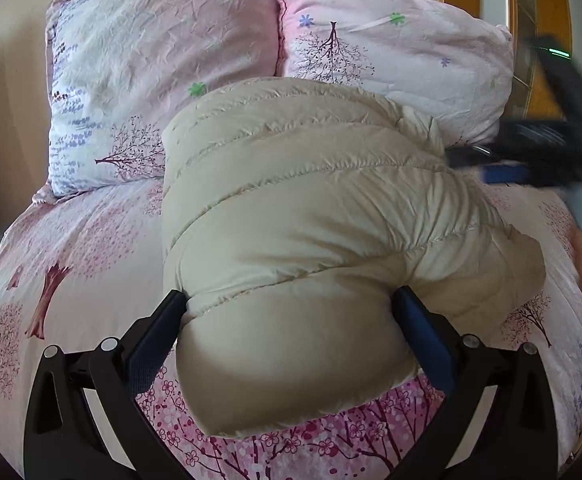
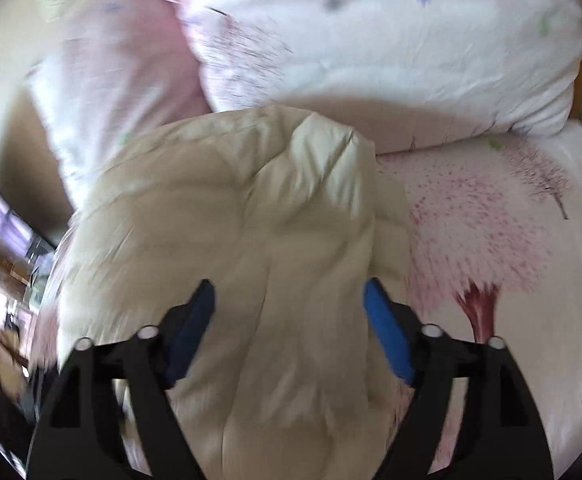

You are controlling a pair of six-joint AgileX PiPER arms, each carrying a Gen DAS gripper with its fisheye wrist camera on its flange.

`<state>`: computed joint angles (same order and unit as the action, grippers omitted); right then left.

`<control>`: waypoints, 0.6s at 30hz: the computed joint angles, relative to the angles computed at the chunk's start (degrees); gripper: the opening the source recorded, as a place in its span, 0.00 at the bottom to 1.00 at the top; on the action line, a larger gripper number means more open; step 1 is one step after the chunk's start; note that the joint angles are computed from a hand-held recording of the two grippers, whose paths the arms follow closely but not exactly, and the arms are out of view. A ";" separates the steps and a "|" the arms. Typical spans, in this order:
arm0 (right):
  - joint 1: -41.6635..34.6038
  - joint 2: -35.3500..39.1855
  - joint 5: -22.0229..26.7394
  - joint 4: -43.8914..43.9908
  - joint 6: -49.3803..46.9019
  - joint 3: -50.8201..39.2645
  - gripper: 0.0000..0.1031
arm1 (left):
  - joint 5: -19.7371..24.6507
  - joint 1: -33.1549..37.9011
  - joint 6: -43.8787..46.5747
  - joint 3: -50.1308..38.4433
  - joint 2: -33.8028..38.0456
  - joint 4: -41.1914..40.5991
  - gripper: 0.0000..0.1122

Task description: Fold large clothes

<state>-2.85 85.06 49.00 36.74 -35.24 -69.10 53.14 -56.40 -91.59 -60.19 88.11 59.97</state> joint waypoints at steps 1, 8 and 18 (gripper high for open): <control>-0.83 -3.42 -0.95 1.51 -3.60 4.24 0.88 | 0.13 -0.03 -0.09 0.02 0.09 0.02 0.90; -0.88 -3.37 -1.36 -2.61 -2.95 12.79 0.89 | 0.54 -0.55 -2.31 0.64 0.05 0.85 0.90; -5.34 -24.06 -7.71 0.55 -8.01 22.32 0.98 | 15.35 -12.13 -7.78 1.54 -5.97 -2.38 0.90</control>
<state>-8.20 60.99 41.29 37.28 -43.25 -46.78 68.49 -68.53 -99.38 -58.65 82.13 57.59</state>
